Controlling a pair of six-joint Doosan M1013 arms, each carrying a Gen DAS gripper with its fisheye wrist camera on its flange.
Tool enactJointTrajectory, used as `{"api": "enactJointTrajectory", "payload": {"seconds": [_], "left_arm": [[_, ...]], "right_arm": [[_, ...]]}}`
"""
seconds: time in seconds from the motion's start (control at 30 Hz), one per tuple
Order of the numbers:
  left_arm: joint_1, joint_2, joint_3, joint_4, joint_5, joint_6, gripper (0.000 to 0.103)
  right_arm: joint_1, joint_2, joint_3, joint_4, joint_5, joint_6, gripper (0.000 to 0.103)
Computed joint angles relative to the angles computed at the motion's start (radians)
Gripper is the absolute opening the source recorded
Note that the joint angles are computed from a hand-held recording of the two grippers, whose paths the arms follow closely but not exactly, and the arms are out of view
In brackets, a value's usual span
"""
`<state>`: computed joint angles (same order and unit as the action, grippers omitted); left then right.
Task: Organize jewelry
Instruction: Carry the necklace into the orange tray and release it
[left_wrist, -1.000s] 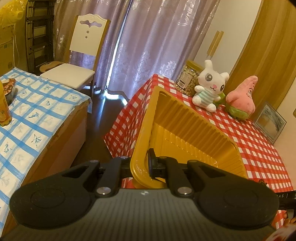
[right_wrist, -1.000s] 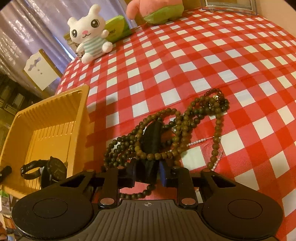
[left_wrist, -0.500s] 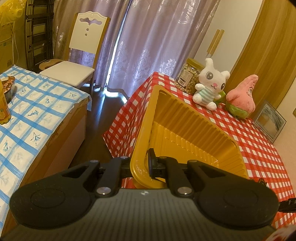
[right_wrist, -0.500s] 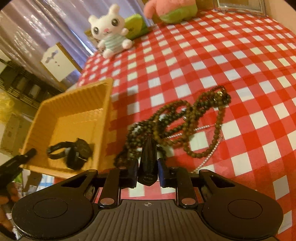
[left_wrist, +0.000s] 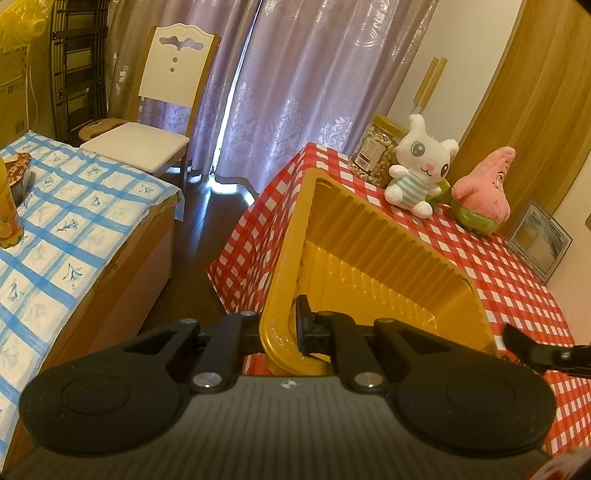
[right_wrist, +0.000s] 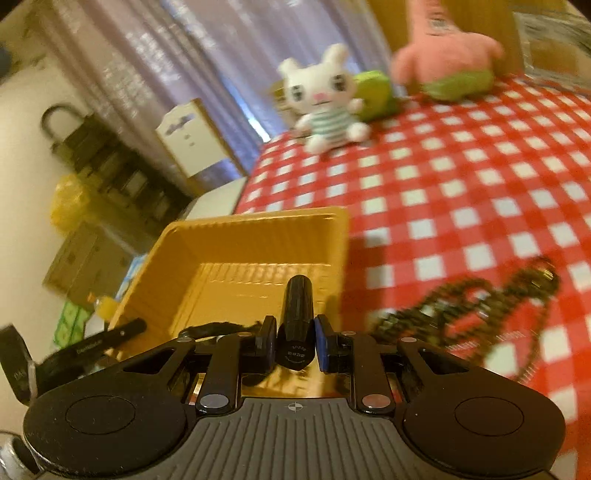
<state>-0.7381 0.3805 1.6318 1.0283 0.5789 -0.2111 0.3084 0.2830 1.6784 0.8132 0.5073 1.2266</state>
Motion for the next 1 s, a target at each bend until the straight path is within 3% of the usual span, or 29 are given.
{"api": "enactJointTrajectory", "payload": {"seconds": [0.27,0.5,0.63,0.7,0.87,1.0], "left_arm": [[-0.002,-0.001,0.001,-0.008,-0.001,0.004,0.009],[-0.001,0.0,-0.001,-0.009,0.001,0.009,0.009],[0.0,0.001,-0.004,-0.009,0.0,0.016,0.008],[-0.001,0.001,-0.004,-0.01,0.001,0.018,0.008],[0.001,0.001,-0.005,-0.019,0.002,0.032,0.009],[0.002,0.002,-0.006,-0.02,0.004,0.033,0.009]], "right_arm": [[0.061,0.073,-0.065,-0.277,-0.013,0.014,0.022],[0.08,0.103,-0.084,-0.391,-0.012,0.002,0.022],[0.078,0.104,-0.08,-0.373,-0.015,-0.029,0.023],[0.075,0.093,-0.071,-0.349,-0.018,-0.038,0.028],[0.043,0.038,-0.011,-0.149,-0.081,-0.136,0.035],[0.009,-0.007,0.044,-0.143,-0.113,-0.079,0.036]]}}
